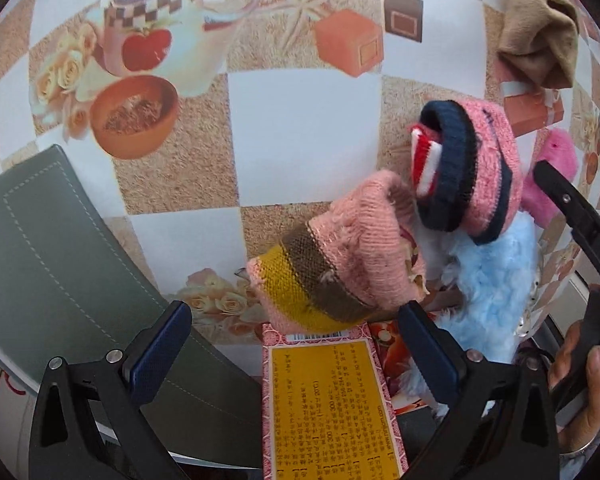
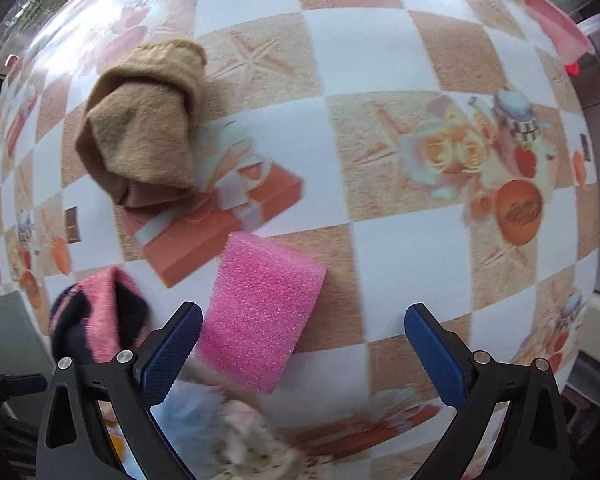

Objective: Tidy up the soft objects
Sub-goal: 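Move both tools from the box toward the items on the table, then grasp the pink-yellow knit hat with the left tool while the right tool grasps the pink sponge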

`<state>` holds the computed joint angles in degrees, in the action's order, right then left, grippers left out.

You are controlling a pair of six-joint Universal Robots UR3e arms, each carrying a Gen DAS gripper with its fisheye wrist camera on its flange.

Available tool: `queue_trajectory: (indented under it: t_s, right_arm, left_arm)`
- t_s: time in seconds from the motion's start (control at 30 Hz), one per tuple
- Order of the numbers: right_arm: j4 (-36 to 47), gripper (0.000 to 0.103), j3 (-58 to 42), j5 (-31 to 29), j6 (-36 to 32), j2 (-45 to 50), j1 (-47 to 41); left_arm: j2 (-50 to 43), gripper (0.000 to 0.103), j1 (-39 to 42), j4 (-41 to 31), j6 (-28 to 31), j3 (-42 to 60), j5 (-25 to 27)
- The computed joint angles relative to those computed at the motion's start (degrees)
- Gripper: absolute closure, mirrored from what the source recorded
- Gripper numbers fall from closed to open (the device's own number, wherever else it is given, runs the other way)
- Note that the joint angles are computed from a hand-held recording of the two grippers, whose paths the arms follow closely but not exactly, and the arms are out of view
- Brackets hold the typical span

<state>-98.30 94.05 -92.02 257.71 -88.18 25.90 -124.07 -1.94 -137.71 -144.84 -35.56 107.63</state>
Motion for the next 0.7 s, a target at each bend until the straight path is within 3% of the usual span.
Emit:
queue_trajectory:
  t_s: [0.13, 0.27, 0.4, 0.57, 0.7]
  right_arm:
    - [2.5, 0.001, 6.4, -1.8, 3.5, -8.0, 0.0]
    - [-4.0, 0.001, 17.5, -2.7, 3.7, -21.2, 0.0]
    - [4.0, 0.001, 11.3, -6.1, -6.5, -18.1, 3.1]
    - [0.5, 0.001, 13.9, -5.7, -4.5, -20.7, 2.8]
    - [0.9, 0.001, 6.7, -9.1, -23.9, -14.6, 4.1]
  left_arm:
    - [-0.7, 0.0, -0.3, -0.6, -1.4, -0.8, 0.5]
    - [-2.5, 0.0, -0.3, -0.3, -2.2, -0.7, 0.8]
    - [-1.0, 0.0, 0.2, 1.8, -3.6, -5.6, 0.2]
    - [0.1, 0.0, 1.0, 1.8, -5.2, -10.1, -1.7]
    - [2.8, 0.0, 0.6, 5.2, -4.6, -15.1, -1.1]
